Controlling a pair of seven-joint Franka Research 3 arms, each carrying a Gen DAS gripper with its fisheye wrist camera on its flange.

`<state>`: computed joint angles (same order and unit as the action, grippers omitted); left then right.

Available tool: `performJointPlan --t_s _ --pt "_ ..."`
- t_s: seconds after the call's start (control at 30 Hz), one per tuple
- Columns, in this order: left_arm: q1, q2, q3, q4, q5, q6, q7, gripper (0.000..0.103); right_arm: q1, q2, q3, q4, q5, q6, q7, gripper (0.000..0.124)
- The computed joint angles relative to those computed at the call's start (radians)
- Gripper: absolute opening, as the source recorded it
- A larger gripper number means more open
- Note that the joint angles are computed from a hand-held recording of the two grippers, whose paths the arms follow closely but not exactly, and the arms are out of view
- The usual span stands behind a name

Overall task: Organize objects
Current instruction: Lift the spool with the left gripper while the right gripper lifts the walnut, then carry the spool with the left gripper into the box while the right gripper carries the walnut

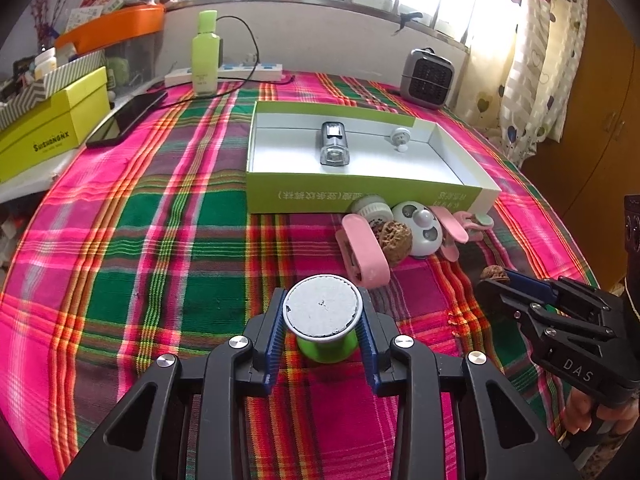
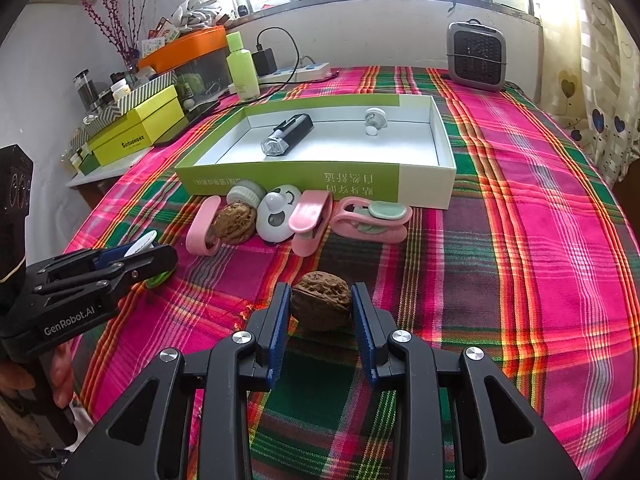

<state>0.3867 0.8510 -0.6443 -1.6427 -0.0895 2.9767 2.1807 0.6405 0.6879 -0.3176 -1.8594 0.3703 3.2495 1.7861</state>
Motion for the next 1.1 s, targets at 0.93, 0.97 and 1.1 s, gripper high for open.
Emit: performJointPlan --t_s 0.93,0.97,1.1 --pt "-0.031 0.047 -0.041 0.142 -0.026 -0.048 0.058 0.031 -0.001 0.021 -0.043 0.098 0.018 0.015 -0.067 0.032" --pt "-0.045 0.051 -0.032 0.159 -0.031 -0.053 0.059 0.031 -0.003 0.026 -0.045 0.107 0.015 0.013 -0.069 0.032" --pt "-0.095 0.075 0.005 0.235 -0.054 -0.091 0.059 0.031 -0.039 0.05 -0.03 0.159 0.003 -0.009 -0.064 0.032"
